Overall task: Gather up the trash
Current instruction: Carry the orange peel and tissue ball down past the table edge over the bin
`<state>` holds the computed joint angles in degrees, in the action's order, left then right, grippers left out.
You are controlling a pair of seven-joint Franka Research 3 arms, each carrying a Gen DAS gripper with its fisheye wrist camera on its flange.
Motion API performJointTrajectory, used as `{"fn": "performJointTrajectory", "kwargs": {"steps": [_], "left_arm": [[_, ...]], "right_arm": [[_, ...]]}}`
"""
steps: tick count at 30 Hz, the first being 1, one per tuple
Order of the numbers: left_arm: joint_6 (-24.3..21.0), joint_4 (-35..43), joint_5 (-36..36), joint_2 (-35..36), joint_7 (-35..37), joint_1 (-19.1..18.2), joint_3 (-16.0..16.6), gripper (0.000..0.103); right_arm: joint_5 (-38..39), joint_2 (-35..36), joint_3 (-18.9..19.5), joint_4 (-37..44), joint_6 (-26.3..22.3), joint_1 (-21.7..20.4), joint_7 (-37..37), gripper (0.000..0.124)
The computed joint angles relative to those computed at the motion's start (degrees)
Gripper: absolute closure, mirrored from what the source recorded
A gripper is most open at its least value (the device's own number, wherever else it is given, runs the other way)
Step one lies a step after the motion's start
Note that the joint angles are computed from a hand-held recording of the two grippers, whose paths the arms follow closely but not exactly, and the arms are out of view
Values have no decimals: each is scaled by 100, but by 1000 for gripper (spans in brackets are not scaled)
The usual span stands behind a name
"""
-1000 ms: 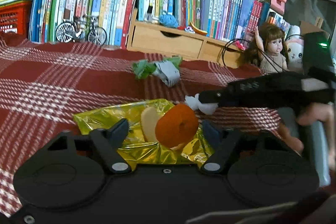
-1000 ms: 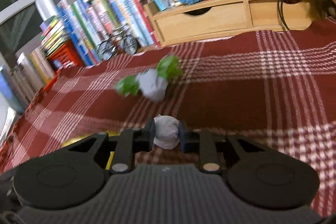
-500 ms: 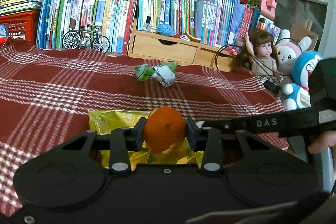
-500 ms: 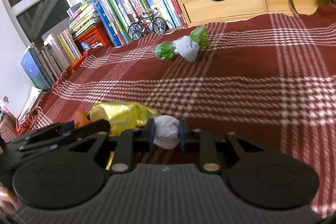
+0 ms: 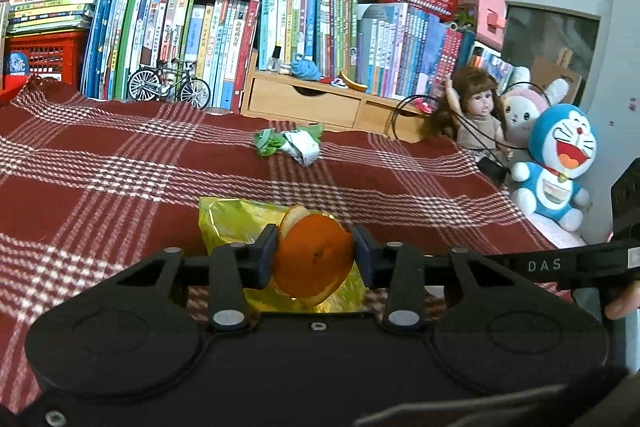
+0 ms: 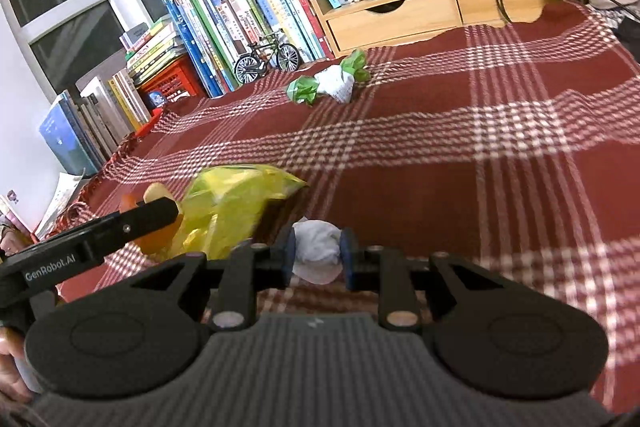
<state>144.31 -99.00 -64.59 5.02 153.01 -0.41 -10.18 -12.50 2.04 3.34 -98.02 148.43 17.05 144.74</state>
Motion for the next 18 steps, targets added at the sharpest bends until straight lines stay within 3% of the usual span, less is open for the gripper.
{"fn": "performJointTrajectory", "kwargs": {"steps": [10,18], "left_arm": [[-472,-1322,-198,-1230,354,-148,511,65],[-892,-2435,326,-2158,178,-338,1022,65]], "right_arm": [[-197,-841,408,-796,-115,53,611,96],[-64,-1543,882,-1555,-116,62,966,95]]}}
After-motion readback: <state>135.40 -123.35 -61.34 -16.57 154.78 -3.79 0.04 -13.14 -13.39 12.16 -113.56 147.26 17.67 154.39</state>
